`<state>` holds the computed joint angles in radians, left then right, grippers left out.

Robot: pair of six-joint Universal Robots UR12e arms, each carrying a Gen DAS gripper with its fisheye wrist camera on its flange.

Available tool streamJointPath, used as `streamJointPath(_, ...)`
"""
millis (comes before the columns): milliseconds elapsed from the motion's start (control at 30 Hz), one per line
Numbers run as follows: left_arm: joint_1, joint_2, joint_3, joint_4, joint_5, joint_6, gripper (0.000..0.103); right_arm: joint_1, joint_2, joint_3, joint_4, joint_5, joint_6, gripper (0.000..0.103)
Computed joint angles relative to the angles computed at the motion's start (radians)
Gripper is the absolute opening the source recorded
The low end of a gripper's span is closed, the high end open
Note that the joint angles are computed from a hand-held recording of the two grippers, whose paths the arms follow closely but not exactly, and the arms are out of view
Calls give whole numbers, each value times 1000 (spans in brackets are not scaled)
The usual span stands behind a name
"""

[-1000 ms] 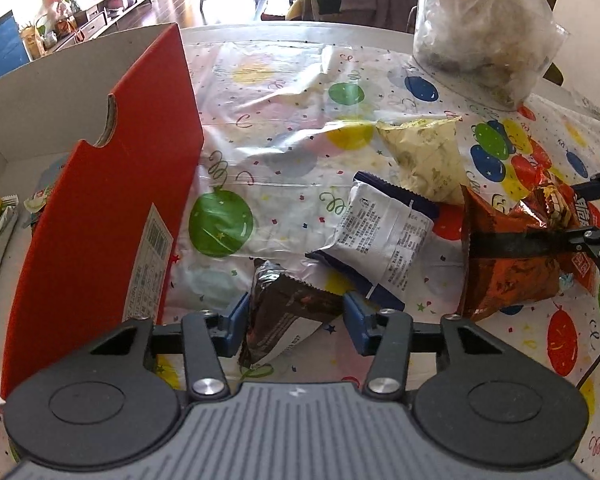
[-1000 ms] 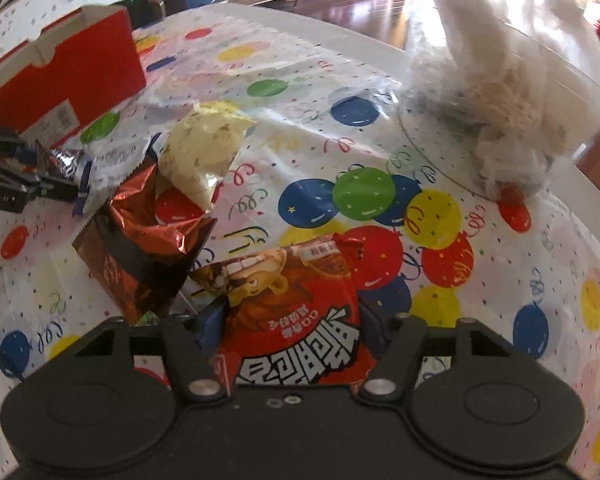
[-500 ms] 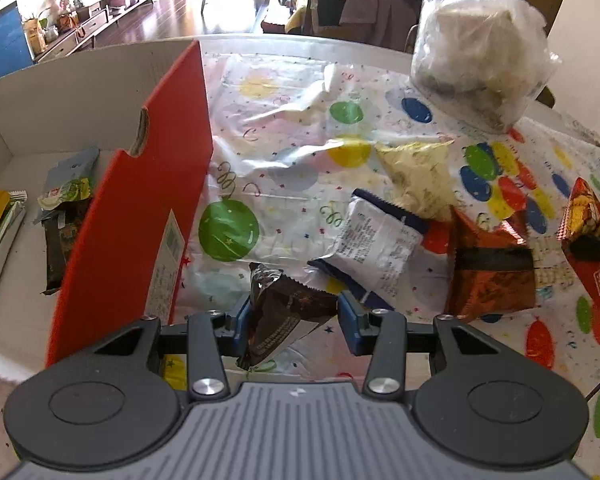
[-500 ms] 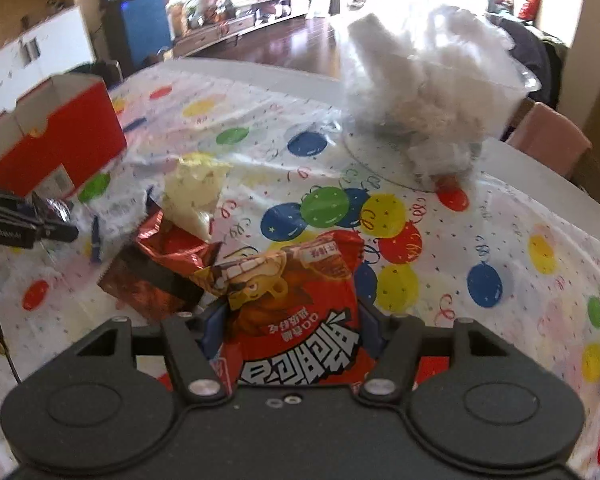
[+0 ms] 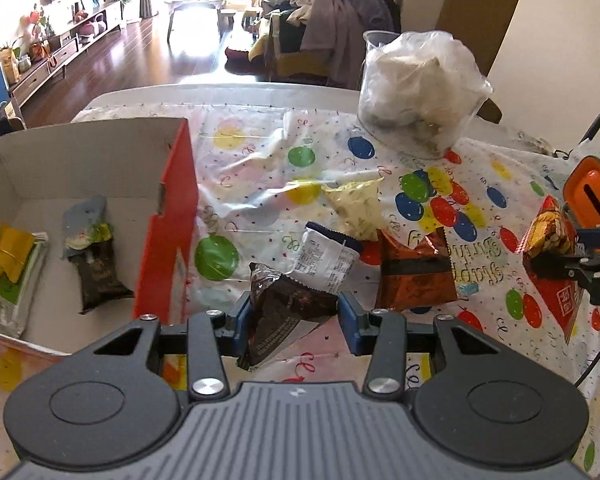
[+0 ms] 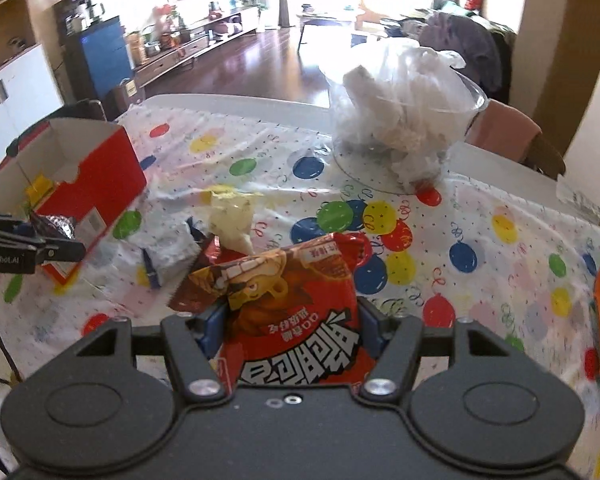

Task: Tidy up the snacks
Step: 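Carry the chocolate packet and red snack bag into the box with both tools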

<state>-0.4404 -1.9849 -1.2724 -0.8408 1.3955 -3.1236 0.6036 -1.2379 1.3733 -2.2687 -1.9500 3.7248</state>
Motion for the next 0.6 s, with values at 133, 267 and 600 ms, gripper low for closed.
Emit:
streamJointPath(133,17,18,2,-21,-8,17,43,22,24,-60,50,-4,83,64)
streamJointPath(267,38,33,6,-46,-16,41,43,46,63,-130,63,-4,118,64)
streamJointPath(600,111,59,15,-58,-58,104,44,91,211,-364,70,15,103,64)
